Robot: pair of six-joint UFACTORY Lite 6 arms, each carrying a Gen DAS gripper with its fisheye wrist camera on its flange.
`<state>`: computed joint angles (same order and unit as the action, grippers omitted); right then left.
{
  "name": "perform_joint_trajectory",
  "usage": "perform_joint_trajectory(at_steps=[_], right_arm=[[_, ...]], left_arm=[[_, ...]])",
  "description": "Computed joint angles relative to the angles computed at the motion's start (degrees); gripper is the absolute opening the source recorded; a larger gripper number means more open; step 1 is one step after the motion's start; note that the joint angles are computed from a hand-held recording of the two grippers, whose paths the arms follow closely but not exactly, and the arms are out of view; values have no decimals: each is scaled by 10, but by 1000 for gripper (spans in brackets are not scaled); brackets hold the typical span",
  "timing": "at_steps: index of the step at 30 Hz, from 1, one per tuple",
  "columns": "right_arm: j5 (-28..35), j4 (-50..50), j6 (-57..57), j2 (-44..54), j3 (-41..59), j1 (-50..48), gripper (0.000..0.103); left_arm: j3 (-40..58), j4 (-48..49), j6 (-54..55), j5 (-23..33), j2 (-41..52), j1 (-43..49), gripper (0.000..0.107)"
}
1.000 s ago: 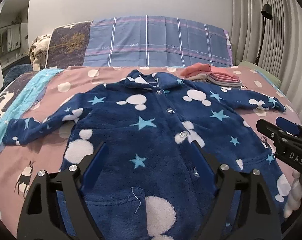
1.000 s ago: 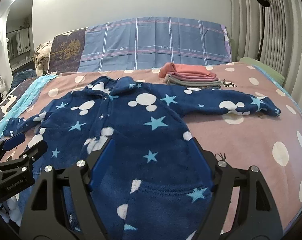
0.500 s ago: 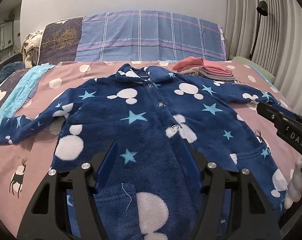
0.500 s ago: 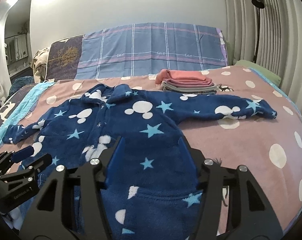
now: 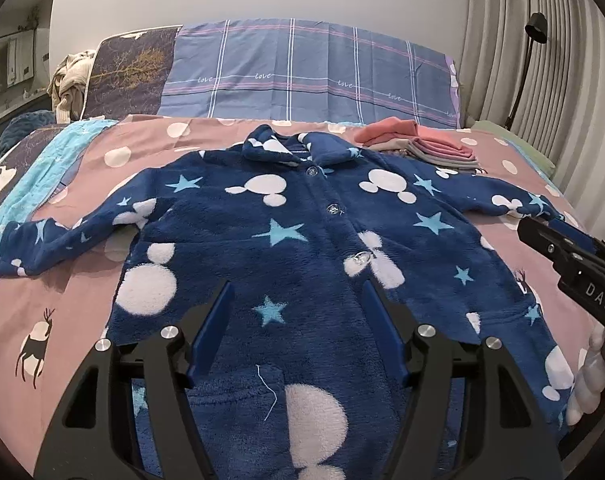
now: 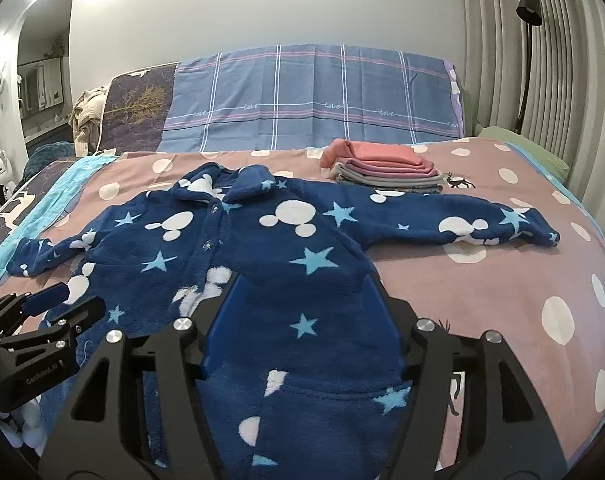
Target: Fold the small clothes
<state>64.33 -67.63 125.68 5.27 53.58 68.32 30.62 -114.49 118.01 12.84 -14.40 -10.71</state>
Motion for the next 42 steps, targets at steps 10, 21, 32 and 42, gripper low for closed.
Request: perform_joint_trajectory(at_steps=[10, 21, 32, 42], right_arm=[[-43, 3, 11, -9, -15, -15, 74], [-71, 14, 8, -16, -31, -33, 91], [-115, 23, -12, -29, -53, -76, 91], [-130, 36, -55, -9, -32, -103, 91]], left_arm=[[-5, -57, 59, -1, 1, -8, 79], [9, 41, -35, 69, 29, 58, 93], [150, 236, -190, 150, 192, 293, 61], [449, 396, -456, 194, 461, 451, 46]])
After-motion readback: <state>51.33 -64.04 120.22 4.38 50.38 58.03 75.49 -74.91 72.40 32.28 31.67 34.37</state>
